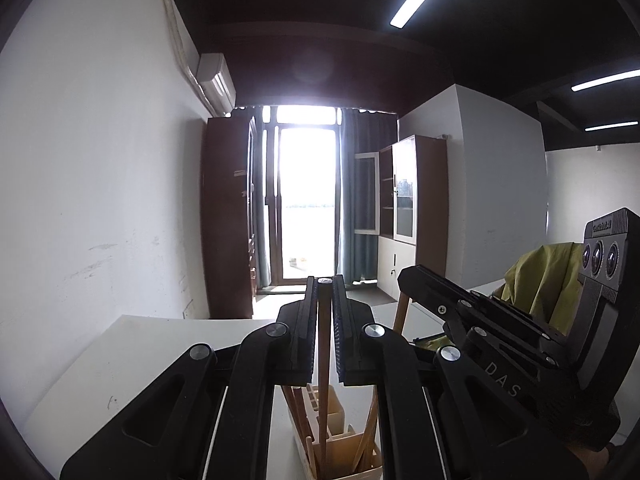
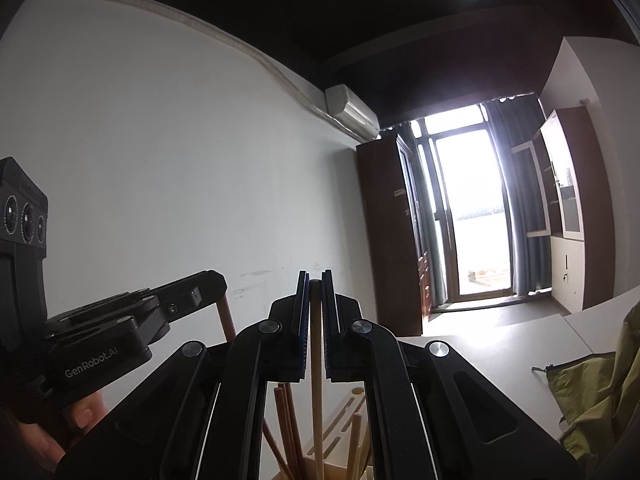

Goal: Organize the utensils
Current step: 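Lower both held chopsticks into the white holder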

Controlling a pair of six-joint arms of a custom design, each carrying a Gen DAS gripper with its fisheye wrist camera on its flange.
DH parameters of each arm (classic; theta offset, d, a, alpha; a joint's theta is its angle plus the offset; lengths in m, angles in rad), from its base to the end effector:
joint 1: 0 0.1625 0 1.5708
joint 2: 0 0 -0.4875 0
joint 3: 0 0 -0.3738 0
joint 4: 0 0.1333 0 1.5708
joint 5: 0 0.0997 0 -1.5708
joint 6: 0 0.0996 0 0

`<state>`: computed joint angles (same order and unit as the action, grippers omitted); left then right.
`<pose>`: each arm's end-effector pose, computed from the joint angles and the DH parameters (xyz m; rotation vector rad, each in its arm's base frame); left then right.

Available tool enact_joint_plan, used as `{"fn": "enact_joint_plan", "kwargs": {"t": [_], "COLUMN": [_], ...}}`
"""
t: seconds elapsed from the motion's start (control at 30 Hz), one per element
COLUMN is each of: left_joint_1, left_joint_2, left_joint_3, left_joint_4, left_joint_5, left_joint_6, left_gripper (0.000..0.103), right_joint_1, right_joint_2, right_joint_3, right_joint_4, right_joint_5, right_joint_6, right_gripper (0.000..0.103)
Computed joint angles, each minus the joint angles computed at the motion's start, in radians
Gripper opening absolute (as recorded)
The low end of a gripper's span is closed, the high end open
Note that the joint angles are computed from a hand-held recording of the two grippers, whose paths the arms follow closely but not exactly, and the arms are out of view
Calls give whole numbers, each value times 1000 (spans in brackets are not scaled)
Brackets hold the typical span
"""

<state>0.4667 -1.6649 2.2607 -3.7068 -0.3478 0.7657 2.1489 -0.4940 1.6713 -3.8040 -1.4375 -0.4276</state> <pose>-0.1663 -0.3379 0.5367 0.6220 1.7712 -1.6673 0.5094 -0.5125 0.0866 -1.3185 2.1909 -1.4730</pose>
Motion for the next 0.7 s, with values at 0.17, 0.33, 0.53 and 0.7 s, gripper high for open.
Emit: {"fn": "enact_joint_plan", "kwargs": {"t": [0.17, 0.33, 0.53, 0.7], "left_joint_1": [72, 99, 135, 166], "left_joint_2": [-50, -77, -99, -106], "left_joint_3": [28, 63, 106, 128], "left_joint_4": [169, 199, 222, 218], "left_joint_5": [-54, -93, -138, -163], "left_joint_6": [-171, -206, -237, -252], "left_gripper": [7, 7, 7, 7], "right_joint_1": [-10, -12, -16, -17], "right_joint_2": [10, 22, 35, 39], "right_joint_3": [0, 9, 22, 34], "right_joint_4": [22, 20, 16, 23], "right_joint_5": [5, -12, -20, -34], "right_joint_6": [3, -12, -29, -48], "right_gripper": [7, 7, 7, 7]}}
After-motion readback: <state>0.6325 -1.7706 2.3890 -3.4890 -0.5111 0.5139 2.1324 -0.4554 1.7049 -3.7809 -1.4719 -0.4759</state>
